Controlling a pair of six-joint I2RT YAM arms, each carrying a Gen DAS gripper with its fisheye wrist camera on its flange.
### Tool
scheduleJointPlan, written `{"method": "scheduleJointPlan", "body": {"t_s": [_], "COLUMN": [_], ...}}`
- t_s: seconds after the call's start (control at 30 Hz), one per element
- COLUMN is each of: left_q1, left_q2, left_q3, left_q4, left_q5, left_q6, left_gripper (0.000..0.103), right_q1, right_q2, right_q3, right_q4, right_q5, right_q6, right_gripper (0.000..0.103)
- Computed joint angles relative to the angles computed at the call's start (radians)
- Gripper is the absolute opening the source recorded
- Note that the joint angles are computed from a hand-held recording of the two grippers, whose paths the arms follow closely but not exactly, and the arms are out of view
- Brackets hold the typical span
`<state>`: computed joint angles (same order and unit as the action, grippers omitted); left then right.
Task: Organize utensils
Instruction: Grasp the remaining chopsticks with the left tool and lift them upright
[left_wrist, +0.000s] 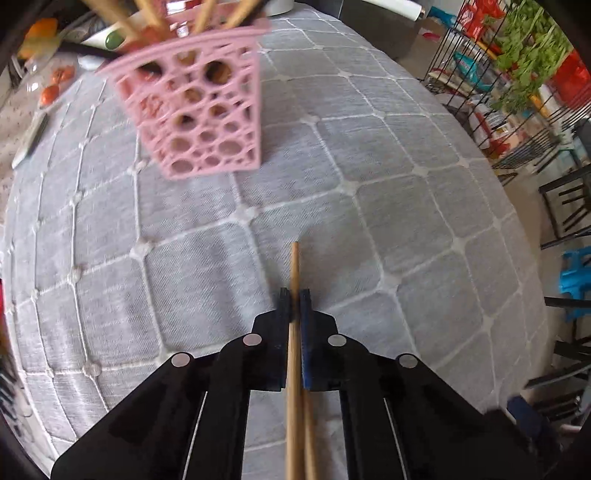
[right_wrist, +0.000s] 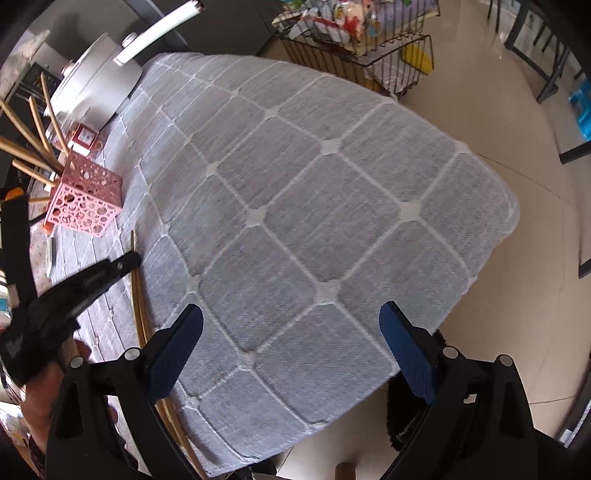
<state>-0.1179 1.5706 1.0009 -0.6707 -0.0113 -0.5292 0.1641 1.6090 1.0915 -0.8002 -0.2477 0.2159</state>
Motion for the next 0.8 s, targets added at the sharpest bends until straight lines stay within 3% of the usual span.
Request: {"method": "scheduleJointPlan", "body": {"t_s": [0.2, 0.4, 0.57, 0.63, 0.7, 0.77, 0.8], "left_q1": [0.172, 0.366, 0.483, 0.509, 0.532, 0.566, 0.571], "left_q2": [-0.192, -0.347, -0.444, -0.480, -0.532, -0.572, -0.591], "left_q3": [-0.174, -0.272, -0.289, -0.287, -0.279, -0.266, -0.259], "left_q4": [0.030, -0.015, -0.069, -0.087, -0.121, -0.155, -0.167], "left_q5": [0.180, 0.235, 0.256, 0.266, 0.254, 0.268, 0.273], "left_q6": [0.036, 0.149, 0.227, 0.255, 0.289, 0.329, 0.339], "left_gripper": [0.005, 0.005, 0.005, 0.005, 0.005, 0.005, 0.005], "right_q1": [0.116, 0.290, 0.449, 0.499, 0.563, 0.593, 0.604], "right_q2": [-0.012, 0.034, 0.148, 0.202, 0.240, 0.226, 0.221], "right_q3": [-0.002, 0.036, 0.131, 0.182, 0.207, 0.188, 0.190], "right_q4": [0.036, 0.052, 0.040, 0.025, 0.032, 0.075, 0.077], "right_q5": [0.032, 0.054, 0.155, 0.191, 0.293, 0.320, 0.316], "right_q6": [0.035, 0.058, 0.056, 0.044, 0.039, 0.040, 0.026], "right_gripper": [0.093, 0.093, 0.092, 0.083, 0.078, 0.059, 0.034]}}
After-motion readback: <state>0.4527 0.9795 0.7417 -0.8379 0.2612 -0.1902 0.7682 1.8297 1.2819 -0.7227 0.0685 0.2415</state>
